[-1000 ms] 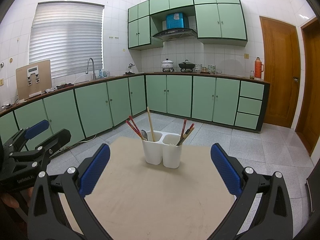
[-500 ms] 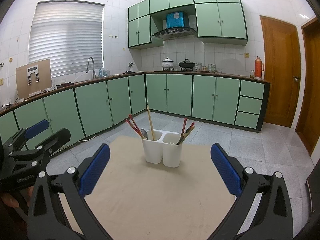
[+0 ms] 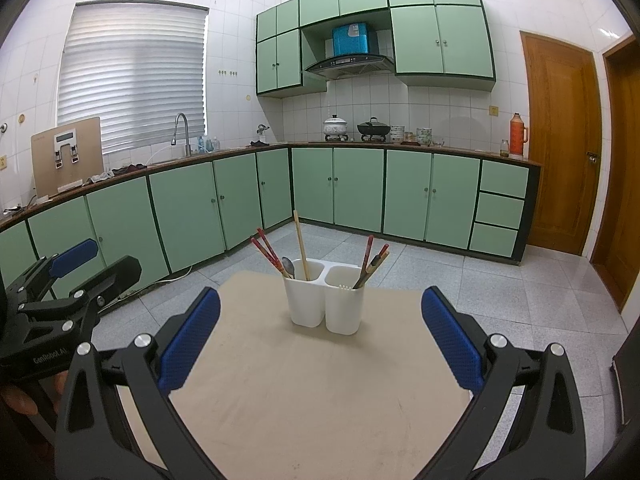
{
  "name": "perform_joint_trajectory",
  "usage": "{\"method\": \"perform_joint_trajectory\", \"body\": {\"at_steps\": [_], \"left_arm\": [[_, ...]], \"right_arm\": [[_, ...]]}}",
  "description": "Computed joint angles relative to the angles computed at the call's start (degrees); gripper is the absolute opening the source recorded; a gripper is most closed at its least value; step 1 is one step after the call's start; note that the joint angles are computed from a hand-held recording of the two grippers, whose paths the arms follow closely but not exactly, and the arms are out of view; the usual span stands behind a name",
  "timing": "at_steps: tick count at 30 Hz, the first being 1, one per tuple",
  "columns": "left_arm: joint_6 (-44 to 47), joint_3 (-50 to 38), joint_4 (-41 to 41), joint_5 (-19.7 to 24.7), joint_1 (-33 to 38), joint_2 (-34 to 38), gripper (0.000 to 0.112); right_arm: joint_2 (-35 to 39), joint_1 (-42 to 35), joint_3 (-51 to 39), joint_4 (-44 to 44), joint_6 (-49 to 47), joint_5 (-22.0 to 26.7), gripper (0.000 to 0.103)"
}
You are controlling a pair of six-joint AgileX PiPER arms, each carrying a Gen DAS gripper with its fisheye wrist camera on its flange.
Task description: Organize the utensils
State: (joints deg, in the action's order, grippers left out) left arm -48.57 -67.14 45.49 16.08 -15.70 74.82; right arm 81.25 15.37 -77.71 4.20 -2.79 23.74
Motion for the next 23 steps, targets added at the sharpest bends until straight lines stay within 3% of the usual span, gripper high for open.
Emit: {"method": "perform_joint_trajectory", "body": {"at_steps": [23], "left_arm": [[-3.58, -0.46, 2.35, 0.66, -0.88, 1.35, 0.097]], "right_arm": [[0.71, -0.68, 0.68, -0.01, -0.26, -0.76, 0.098]]}}
